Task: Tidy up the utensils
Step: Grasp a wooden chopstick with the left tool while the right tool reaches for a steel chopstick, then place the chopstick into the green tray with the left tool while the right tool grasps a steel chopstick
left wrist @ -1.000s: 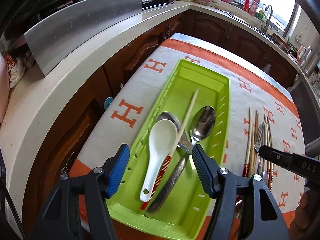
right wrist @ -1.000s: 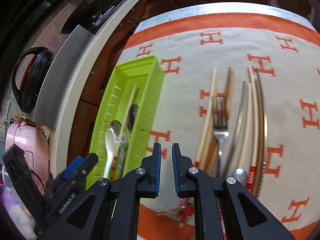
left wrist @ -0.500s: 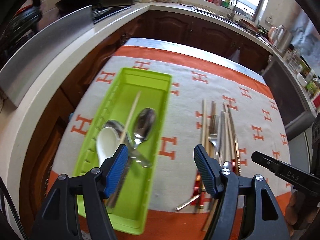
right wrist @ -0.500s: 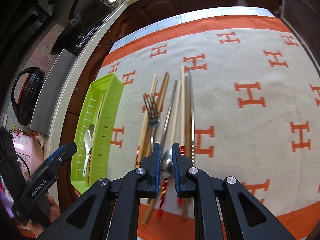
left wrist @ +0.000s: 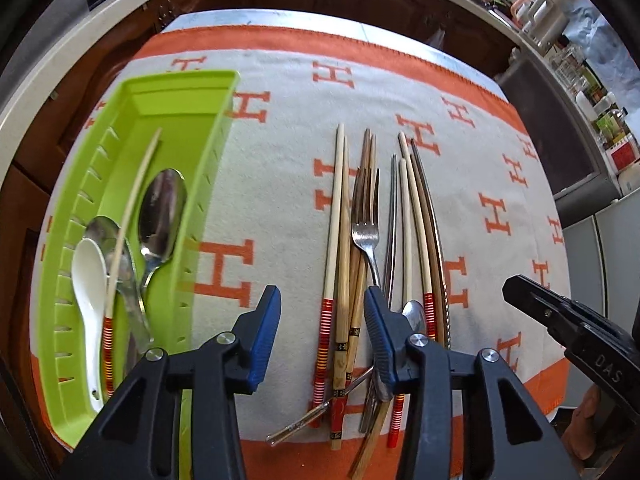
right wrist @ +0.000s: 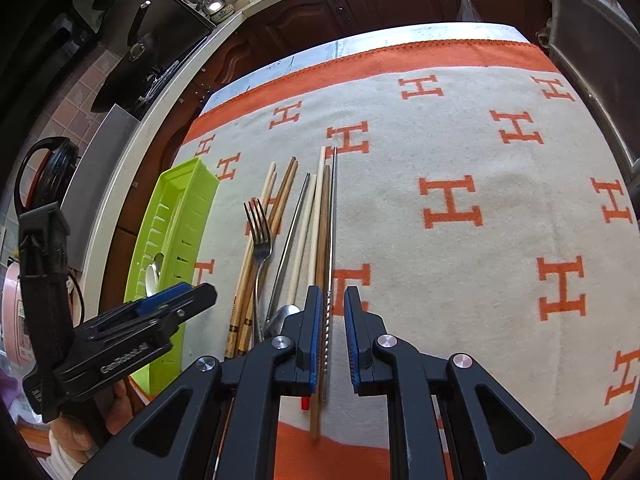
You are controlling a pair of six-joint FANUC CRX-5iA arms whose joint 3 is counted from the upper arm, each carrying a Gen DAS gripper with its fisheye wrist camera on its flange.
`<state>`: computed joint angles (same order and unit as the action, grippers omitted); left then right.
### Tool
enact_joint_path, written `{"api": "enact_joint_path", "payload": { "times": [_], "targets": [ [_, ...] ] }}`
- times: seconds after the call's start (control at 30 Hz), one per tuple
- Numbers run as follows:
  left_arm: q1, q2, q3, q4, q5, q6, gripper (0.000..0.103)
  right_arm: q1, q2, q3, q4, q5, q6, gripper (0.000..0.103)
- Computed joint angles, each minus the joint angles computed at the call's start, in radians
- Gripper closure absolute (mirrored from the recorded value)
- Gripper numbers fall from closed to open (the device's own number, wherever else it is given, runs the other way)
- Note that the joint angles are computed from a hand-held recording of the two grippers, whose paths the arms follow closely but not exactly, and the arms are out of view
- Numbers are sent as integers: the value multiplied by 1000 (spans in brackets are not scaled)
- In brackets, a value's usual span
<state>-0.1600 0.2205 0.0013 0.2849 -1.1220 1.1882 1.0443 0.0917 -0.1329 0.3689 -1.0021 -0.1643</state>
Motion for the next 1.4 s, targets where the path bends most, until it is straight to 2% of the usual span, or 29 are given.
{"api": "enact_joint_path", "payload": {
  "times": [0.23,0.3,0.33,0.4,0.43,1.0,1.17,1.4],
  "targets": [
    [-31,39,25,-54,-19,29,61,-9,-9,-30,-24,35,3,92],
    [-31,44,22,-52,-12,33,65,-11,-8,-34,-27,42,8,92],
    [-27,42,14,-35,-4,24,78,-12,-7,-35,-29,47,12,92],
    [-23,45,11,-11,0,11,95,-15,-4,-35,-34,55,20,92],
    [-22,44,8,-5,8,14,97,-17,-2,-35,-37,59,24,92],
    [23,1,-44,52,48,-13,98,-69,74,33,-115,67,164,92],
    [30,-20,-54,72,53,-37,98,-77,120,82,-152,41,225,92],
    [52,-60,-63,106,45,-72,98,-70,170,142,-130,-36,263,92]
  ]
}}
